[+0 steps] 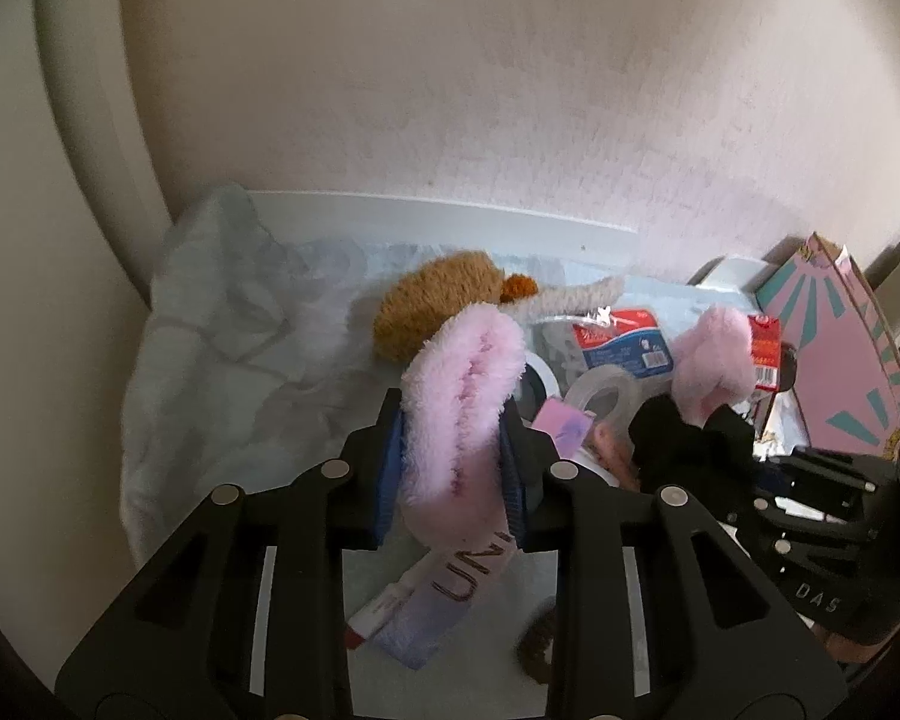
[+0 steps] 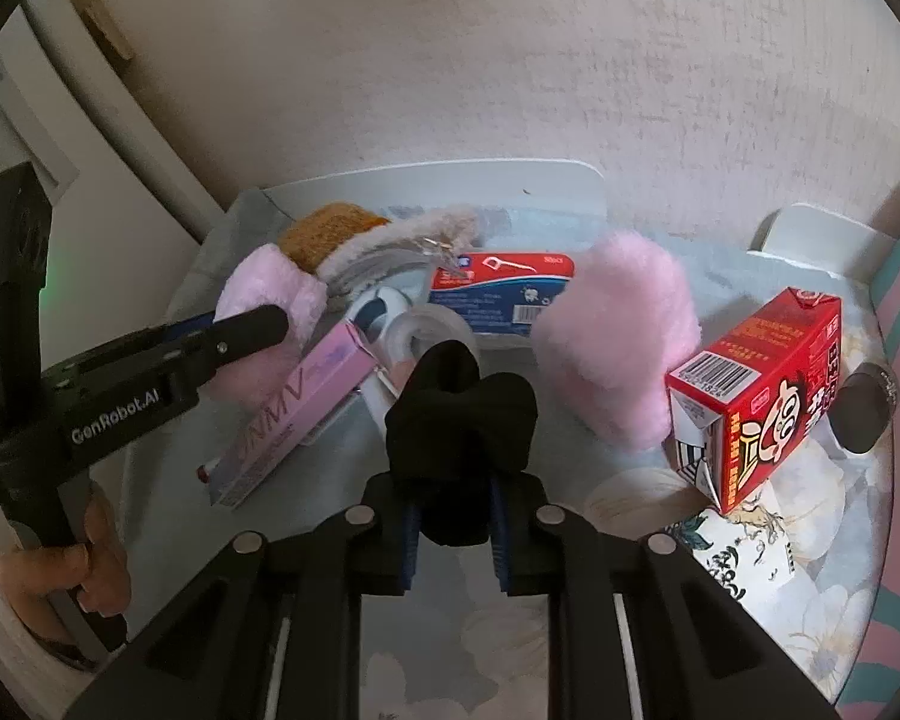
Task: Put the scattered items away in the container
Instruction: 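Grasp the pink fluffy slipper with the left tool while the right tool grasps the black plush, then carry the pink slipper and black plush into the cardboard box with both tools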
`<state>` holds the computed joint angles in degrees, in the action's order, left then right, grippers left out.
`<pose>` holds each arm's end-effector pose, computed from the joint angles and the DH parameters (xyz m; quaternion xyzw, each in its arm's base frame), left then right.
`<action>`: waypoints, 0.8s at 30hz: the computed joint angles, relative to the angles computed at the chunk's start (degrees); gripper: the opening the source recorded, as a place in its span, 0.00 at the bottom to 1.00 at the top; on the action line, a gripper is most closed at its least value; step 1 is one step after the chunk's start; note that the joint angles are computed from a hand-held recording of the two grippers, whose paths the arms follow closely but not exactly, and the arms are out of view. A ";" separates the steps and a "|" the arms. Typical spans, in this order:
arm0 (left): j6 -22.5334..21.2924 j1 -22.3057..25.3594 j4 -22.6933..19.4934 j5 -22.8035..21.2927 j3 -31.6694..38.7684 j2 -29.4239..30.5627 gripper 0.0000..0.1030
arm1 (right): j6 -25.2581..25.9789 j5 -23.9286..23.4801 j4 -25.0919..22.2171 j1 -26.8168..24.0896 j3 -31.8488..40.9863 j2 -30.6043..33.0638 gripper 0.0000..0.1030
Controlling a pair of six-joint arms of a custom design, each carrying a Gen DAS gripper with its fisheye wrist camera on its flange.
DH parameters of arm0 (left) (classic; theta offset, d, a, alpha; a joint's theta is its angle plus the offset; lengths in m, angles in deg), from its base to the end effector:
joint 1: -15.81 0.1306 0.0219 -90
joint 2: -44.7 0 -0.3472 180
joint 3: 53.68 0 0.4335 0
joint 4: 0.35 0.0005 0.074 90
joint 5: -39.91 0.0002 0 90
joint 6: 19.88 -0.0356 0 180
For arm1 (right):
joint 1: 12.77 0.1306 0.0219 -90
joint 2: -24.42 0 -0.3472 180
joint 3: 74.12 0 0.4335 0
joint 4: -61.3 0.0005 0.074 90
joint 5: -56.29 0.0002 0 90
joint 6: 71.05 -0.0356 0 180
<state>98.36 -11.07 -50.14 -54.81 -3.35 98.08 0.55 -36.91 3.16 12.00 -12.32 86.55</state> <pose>0.2809 -0.1396 0.2988 -0.0244 0.9469 -0.1127 0.3003 0.3174 0.1481 0.3416 -0.0610 0.9601 0.1249 0.2427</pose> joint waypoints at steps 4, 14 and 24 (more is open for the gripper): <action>1.00 0.44 -1.10 0.53 0.65 -1.90 0.25 | -0.44 0.28 -0.77 0.75 -0.31 -1.97 0.17; 2.55 0.91 -4.59 0.74 1.91 -7.71 0.25 | -0.50 0.34 -3.67 -1.08 0.73 -6.00 0.17; 3.30 -2.61 -11.33 -1.96 9.19 -8.83 0.25 | 0.65 0.22 -5.96 -2.74 3.40 -9.80 0.17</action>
<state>101.66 -13.68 -61.47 -56.77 5.85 89.25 1.20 -36.69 -2.81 9.26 -8.92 76.75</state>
